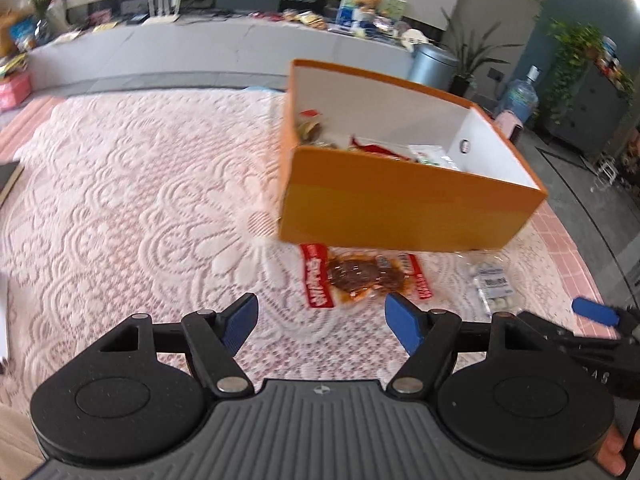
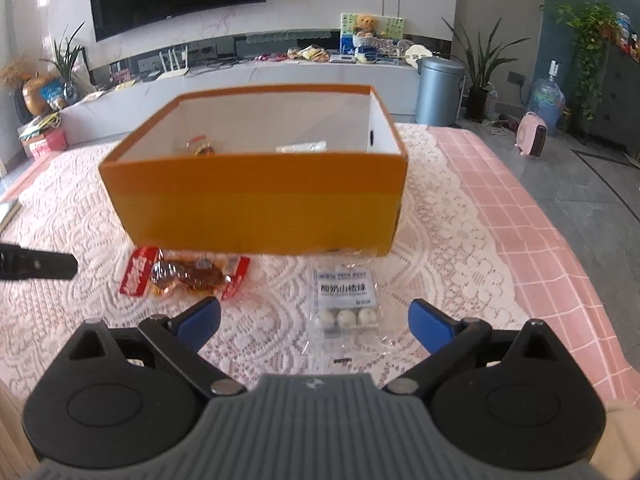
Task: Organize snacks
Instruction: 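Move both open grippers back toward the remaining snacks, then grasp the red-labelled meat snack with the left gripper while the right grasps the white-ball pack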
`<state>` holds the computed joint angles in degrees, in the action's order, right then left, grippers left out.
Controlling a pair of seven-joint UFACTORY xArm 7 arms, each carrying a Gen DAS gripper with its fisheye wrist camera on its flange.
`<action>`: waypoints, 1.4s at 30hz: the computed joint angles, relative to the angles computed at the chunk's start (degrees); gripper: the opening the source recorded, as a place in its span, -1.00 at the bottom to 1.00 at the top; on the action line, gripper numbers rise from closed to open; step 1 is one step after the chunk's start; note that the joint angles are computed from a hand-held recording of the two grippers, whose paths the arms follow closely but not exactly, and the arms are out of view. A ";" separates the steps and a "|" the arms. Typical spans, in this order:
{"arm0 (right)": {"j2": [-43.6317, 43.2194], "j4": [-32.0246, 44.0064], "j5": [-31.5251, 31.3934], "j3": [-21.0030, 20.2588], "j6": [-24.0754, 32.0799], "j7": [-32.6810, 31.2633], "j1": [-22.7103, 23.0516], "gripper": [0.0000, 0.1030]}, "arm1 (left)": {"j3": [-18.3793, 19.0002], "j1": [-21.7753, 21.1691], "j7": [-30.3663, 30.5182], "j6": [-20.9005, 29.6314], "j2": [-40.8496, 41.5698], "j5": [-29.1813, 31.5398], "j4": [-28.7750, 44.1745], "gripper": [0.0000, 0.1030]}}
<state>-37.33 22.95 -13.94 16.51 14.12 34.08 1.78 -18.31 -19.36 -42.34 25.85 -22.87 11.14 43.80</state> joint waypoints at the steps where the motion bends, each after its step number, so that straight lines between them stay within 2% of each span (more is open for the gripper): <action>1: 0.47 -0.01 0.09 -0.26 -0.12 -0.22 0.22 0.85 | 0.49 -0.16 0.00 -0.44 -0.12 -0.60 -0.49 0.62; 4: 1.81 0.34 -0.21 0.10 -0.92 -0.25 -0.05 0.83 | 1.63 -0.79 0.58 -1.87 -0.30 -2.46 -1.49 0.61; 7: 2.84 0.67 -0.70 0.49 -1.87 -0.35 -0.37 0.83 | 1.23 -0.43 0.86 -2.81 0.14 -2.25 -1.58 0.61; 13: 5.83 2.88 -0.88 0.06 -1.59 -0.85 -0.51 0.76 | -1.03 0.73 -0.17 -0.79 4.30 1.67 2.41 0.61; 16: 8.43 5.70 -2.24 0.21 0.01 -1.29 -1.73 0.76 | -0.50 -0.69 3.21 0.66 7.43 3.30 5.65 0.62; 18: 10.92 8.85 -4.37 0.36 2.99 -2.52 -2.72 0.76 | -0.17 -1.69 6.36 2.14 9.70 4.67 8.31 0.63; 20: 13.37 11.57 -4.91 -1.56 6.15 -5.10 -1.54 0.76 | 0.22 -2.59 9.25 3.53 11.99 5.86 10.87 0.63; 23: 15.94 13.33 -3.17 -5.48 7.68 -8.99 1.00 0.77 | 1.17 -4.07 13.55 5.55 15.55 6.17 14.28 0.64; 27: 18.64 14.46 2.34 -9.51 9.13 -12.61 3.53 0.78 | 2.40 -5.94 19.66 8.64 20.12 6.24 18.04 0.64; 32: 21.64 16.24 5.41 -10.20 11.53 -10.13 2.91 0.78 | 3.66 -7.50 27.98 8.59 22.63 6.81 18.72 0.64; 36: 22.92 17.02 7.44 -11.13 13.18 -10.38 3.53 0.78 | 4.06 -8.34 29.72 8.32 24.23 12.33 18.60 0.64; 42: 24.81 18.44 11.73 -12.58 15.65 -12.74 4.45 0.78 | 5.21 -8.36 31.00 7.09 25.98 9.50 19.17 0.63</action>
<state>-12.52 41.40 -2.22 3.93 29.78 21.34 6.23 -13.09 -27.72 -11.34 32.94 3.11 20.64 62.97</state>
